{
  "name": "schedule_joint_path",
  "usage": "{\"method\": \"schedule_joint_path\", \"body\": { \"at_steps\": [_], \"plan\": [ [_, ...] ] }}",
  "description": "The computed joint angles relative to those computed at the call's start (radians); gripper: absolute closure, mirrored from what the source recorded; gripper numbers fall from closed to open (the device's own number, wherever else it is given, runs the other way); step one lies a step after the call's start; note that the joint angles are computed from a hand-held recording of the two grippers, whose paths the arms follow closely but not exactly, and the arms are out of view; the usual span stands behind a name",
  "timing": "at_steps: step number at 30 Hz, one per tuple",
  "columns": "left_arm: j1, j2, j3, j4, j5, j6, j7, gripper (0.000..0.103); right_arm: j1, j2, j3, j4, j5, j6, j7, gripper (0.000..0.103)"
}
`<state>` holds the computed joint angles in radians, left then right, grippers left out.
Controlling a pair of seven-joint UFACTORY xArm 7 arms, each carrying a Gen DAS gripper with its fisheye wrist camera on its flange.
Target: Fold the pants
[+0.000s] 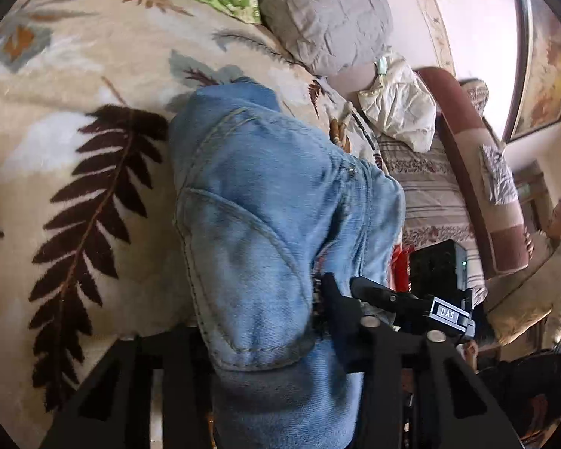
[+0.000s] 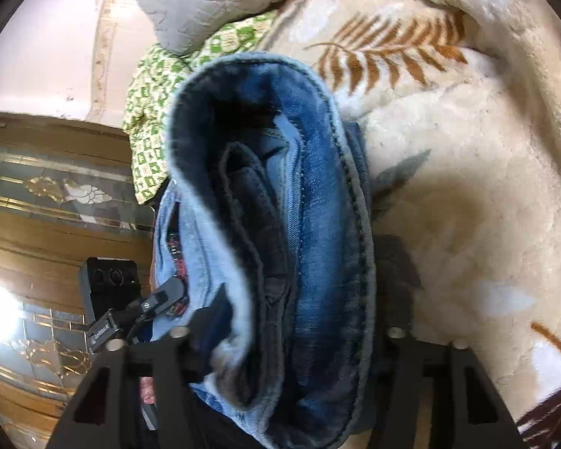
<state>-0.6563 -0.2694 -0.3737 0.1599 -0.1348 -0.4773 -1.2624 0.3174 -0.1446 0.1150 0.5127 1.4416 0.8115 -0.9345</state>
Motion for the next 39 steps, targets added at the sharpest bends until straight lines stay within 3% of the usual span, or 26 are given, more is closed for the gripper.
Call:
{"method": "schedule_joint_path", "body": {
  "at_steps": [2, 8, 14, 20, 26, 28, 30, 31, 35, 38, 39],
  "plan": [
    [0.029, -0.025, -0.058, 0.013, -0.055, 0.05, 0.034, 0.067, 0.012, -0.023, 0.011, -0.015, 0.032, -0.029, -0.028, 0.059],
    [0.132, -0.124, -0.215, 0.047, -0.124, 0.185, 0.084, 0.072, 0.032, -0.082, 0.015, -0.043, 0.07, -0.063, -0.074, 0.064],
    [0.187, -0.232, -0.23, 0.091, -0.04, 0.28, 0.067, 0.073, 0.043, -0.202, -0.01, -0.063, -0.002, -0.059, -0.083, 0.065],
    [0.348, -0.195, -0.26, 0.15, 0.046, 0.221, 0.09, 0.073, 0.041, -0.167, -0.037, 0.052, -0.037, -0.074, -0.107, 0.066],
    [0.469, 0.031, -0.33, 0.166, -0.025, 0.078, 0.169, 0.073, 0.018, 0.041, -0.026, 0.182, -0.023, -0.086, -0.172, 0.066],
    [0.449, 0.139, -0.294, 0.171, -0.026, 0.059, 0.178, 0.073, 0.011, 0.142, -0.003, 0.219, -0.045, -0.106, -0.151, 0.065],
    [0.434, 0.209, -0.283, 0.151, -0.052, -0.058, 0.199, 0.072, 0.012, 0.192, -0.001, 0.229, -0.011, -0.111, -0.186, 0.065],
    [0.425, 0.226, -0.258, 0.141, -0.018, -0.098, 0.174, 0.072, -0.024, 0.212, 0.009, 0.23, 0.042, -0.063, -0.215, 0.065],
    [0.384, 0.226, -0.201, 0.154, 0.009, -0.056, 0.181, 0.067, -0.049, 0.224, 0.026, 0.22, 0.073, -0.052, -0.246, 0.066],
    [0.35, 0.24, -0.164, 0.165, -0.007, -0.042, 0.169, 0.049, -0.067, 0.238, 0.023, 0.23, 0.064, -0.031, -0.222, 0.06],
    [0.332, 0.232, -0.165, 0.162, -0.06, -0.021, 0.19, 0.031, -0.066, 0.239, 0.027, 0.229, 0.062, -0.05, -0.215, 0.056]
  ]
}}
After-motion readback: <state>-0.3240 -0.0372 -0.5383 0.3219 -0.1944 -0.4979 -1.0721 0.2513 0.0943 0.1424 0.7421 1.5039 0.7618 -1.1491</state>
